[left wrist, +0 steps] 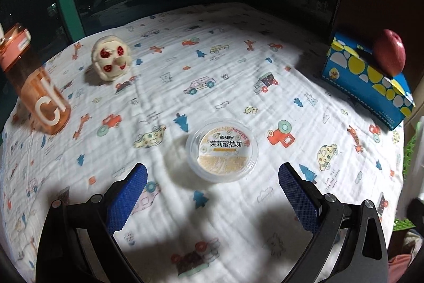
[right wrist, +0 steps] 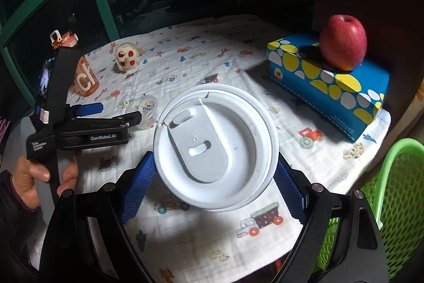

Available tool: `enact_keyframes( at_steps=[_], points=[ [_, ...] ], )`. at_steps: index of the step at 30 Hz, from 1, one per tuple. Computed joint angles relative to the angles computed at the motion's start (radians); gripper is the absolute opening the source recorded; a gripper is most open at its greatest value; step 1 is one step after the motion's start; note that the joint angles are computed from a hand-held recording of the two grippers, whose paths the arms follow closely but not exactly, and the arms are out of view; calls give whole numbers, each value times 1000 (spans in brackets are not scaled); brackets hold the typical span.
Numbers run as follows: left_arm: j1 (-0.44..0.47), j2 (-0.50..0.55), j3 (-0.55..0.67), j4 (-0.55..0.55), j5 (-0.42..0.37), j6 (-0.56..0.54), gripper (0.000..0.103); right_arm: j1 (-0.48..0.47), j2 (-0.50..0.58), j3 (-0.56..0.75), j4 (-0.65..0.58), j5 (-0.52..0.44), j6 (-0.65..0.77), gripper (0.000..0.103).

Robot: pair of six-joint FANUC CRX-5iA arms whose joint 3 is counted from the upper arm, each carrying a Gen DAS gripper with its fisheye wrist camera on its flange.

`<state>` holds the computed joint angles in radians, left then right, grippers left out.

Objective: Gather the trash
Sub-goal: 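Grasp the clear pudding cup with the left tool while the right tool holds the lid, then carry the white lid to the green basket while the left tool carries the pudding cup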

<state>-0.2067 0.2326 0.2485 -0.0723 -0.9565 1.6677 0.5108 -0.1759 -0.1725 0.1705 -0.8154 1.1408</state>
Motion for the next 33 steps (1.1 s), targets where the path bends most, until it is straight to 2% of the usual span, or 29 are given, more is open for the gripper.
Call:
enact_keyframes(
  at_steps=[5,12,15,20,33],
  points=[
    [-1,64,59,4,-32,12,96,-34,-39,-27,-4,-5,-11,86],
    [17,102,70,60,-27,5,94,-69,-61,-47,-10,-7,-19,86],
    [23,116,75,88,-30,-9,78,-78,-67,-50,-13,-6,-15,86],
    [26,127,73,108,-16,-18,67,-80,-71,-56,-6,-4,-22,86],
    [-13,56,33,56,23,-14,67,-93,-113,-93,24,-5,-69,86]
  ],
)
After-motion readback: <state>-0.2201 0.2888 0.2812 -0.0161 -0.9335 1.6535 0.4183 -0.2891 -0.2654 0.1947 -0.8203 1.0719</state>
